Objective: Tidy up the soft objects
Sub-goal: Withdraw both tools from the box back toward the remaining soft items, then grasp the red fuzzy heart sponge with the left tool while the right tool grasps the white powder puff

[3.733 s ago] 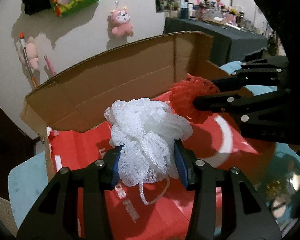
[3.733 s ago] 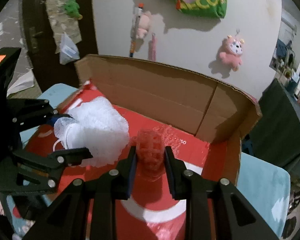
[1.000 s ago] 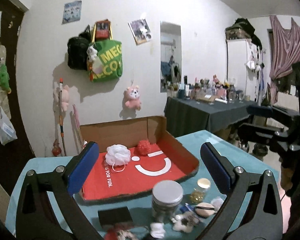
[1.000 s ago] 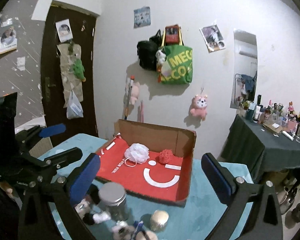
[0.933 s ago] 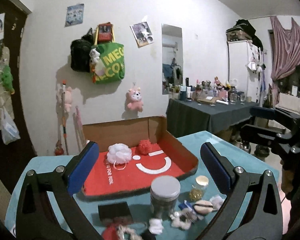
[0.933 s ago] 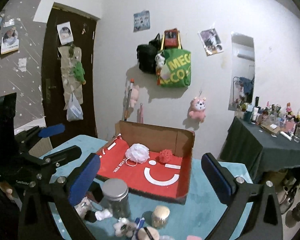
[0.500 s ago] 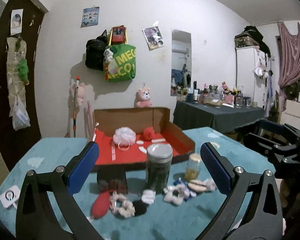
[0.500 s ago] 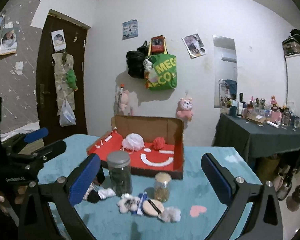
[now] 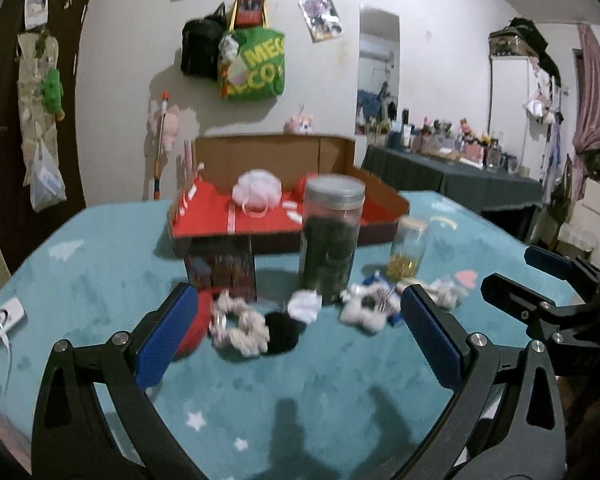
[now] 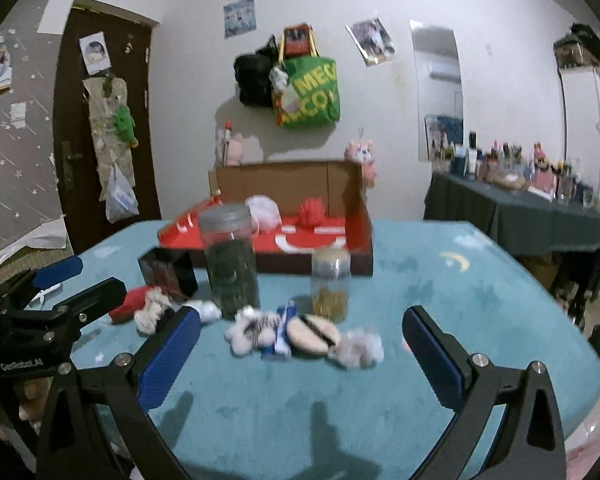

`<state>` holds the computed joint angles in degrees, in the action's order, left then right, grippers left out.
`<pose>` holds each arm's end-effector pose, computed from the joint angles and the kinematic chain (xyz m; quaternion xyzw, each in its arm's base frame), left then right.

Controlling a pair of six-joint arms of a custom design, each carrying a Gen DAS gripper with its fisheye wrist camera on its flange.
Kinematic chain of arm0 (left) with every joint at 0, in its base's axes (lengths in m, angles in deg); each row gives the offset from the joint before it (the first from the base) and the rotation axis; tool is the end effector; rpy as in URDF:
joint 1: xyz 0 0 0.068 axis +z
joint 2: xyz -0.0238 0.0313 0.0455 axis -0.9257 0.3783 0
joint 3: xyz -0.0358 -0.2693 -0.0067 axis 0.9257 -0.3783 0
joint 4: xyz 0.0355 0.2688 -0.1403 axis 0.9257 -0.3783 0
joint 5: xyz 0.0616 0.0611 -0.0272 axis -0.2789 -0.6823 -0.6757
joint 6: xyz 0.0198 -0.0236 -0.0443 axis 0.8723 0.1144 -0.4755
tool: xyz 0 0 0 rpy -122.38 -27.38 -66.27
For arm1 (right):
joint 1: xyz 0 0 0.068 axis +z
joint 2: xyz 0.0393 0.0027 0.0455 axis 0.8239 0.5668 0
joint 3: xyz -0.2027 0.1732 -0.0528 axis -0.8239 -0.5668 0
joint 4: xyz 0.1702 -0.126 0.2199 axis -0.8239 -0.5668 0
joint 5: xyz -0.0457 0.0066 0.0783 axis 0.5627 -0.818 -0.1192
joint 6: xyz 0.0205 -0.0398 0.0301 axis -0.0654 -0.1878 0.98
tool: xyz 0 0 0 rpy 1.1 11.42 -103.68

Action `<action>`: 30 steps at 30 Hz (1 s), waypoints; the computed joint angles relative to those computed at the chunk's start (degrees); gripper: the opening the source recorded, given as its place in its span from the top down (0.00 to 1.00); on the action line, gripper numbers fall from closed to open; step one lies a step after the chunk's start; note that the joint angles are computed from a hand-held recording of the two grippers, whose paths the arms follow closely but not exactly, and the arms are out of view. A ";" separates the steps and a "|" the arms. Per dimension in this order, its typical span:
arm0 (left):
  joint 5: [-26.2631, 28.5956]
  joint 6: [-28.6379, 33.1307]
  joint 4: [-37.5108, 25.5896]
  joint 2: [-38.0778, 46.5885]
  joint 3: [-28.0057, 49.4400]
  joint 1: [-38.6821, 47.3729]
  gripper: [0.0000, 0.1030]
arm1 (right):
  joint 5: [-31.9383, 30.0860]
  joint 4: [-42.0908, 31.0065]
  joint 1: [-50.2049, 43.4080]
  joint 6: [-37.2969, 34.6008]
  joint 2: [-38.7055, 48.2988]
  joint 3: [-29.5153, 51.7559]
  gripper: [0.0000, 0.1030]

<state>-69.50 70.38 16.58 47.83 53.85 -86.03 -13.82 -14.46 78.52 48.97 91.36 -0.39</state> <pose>0.2048 -0.0549 0.1465 -0.0415 0.8345 0.0038 0.5494 0.2637 0.1153 0.1224 -0.1796 0.8142 0.1484 0.5318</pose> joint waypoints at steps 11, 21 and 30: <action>3.38 -2.39 6.42 14.85 1.15 3.40 0.00 | 0.28 0.75 0.08 1.37 12.11 4.31 0.00; 9.73 -0.31 2.98 19.03 5.65 10.77 0.00 | -2.76 -4.11 -0.92 1.37 15.31 9.32 0.00; 19.94 7.12 -3.63 20.60 11.42 22.65 0.00 | -8.92 -12.55 -3.92 -0.77 19.45 18.10 0.00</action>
<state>-49.56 77.50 12.95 68.43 65.27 -63.38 -22.73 -27.01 74.60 48.20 110.81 17.71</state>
